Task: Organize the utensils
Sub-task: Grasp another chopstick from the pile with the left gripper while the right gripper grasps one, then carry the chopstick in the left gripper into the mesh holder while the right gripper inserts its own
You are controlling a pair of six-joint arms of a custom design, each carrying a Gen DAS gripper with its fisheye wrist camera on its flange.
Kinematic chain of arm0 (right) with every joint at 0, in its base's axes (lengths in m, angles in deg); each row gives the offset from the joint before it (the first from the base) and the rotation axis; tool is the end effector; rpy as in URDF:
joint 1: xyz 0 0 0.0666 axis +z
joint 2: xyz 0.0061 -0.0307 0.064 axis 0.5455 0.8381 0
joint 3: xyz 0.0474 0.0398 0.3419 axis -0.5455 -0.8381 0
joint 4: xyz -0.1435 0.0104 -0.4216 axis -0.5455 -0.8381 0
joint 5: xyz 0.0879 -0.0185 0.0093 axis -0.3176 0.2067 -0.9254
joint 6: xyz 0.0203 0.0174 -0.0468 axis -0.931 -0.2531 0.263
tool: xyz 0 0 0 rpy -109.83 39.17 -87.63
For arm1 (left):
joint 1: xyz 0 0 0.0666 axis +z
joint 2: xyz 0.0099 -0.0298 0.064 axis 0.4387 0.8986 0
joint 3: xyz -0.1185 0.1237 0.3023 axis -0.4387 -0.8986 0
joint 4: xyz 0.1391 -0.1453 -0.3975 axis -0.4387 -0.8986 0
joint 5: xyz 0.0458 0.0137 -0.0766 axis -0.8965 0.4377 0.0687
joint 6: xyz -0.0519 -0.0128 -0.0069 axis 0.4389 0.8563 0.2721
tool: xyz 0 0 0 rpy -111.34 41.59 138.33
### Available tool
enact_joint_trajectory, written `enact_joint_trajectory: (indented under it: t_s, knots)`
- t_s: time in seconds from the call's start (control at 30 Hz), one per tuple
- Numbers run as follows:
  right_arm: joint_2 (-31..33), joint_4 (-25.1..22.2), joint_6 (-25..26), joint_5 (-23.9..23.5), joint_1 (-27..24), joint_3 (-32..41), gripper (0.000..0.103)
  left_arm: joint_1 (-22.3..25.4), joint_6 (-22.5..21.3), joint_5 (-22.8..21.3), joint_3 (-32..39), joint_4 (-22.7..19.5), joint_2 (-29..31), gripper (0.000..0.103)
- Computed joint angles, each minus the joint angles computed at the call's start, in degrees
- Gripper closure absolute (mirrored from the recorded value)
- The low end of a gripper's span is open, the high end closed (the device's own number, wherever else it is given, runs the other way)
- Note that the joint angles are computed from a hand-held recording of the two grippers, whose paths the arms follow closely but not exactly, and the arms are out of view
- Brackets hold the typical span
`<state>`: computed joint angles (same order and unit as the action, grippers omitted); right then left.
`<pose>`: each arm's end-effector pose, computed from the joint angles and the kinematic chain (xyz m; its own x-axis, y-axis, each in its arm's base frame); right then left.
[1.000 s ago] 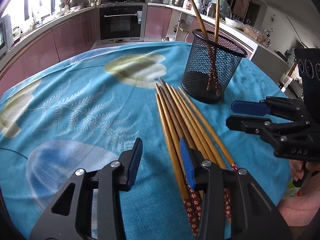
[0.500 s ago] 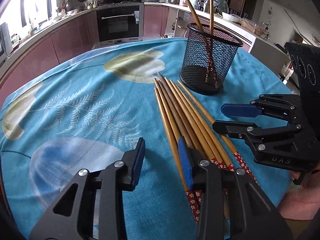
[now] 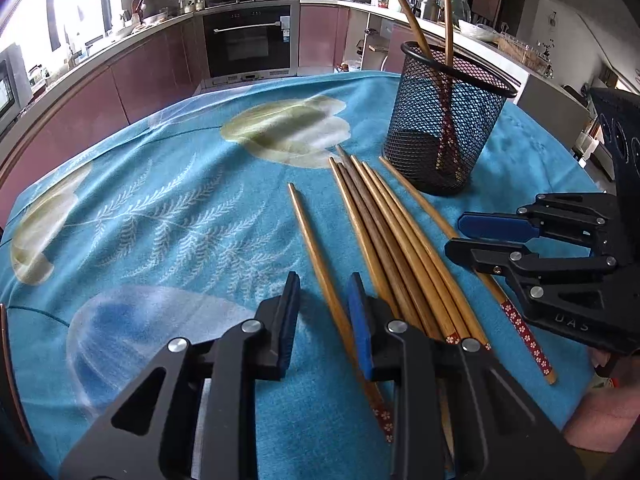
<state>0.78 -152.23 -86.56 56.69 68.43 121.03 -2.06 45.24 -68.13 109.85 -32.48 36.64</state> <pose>0.4408 0.3045 0.4873 -0.7903 -0.1285 -0.5990 -0.2114 0.9749 0.0698 0.5044 -0.2738 0.4473 -0.6833 0.4131 -0.6020 0.5536 0.8307 -0.0583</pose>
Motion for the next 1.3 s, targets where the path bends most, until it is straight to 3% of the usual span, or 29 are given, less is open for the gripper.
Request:
enact_joint_trajectory:
  t_s: [0.23, 0.73, 1.0, 1.3]
  knots:
    - [0.7, 0.8, -1.0, -1.0, -0.6, 0.7, 0.096, -0.3, 2.8, -1.1, 1.1, 0.3, 1.0, 0.091]
    - [-4.9, 5.1, -1.3, -7.1, -2.0, -4.3, 0.097, 0.4, 5.5, 1.6, -0.3, 2.1, -1.8, 0.095]
    - [-8.5, 9.8, -0.1, -11.1, -2.4, -5.6, 0.097, 1.3, 6.4, 6.1, -0.3, 3.4, -4.7, 0.096]
    - [-12.0, 14.3, -1.0, -11.2, -3.7, -6.4, 0.097, 3.6, 8.5, 13.5, 0.5, 6.7, -8.3, 0.096]
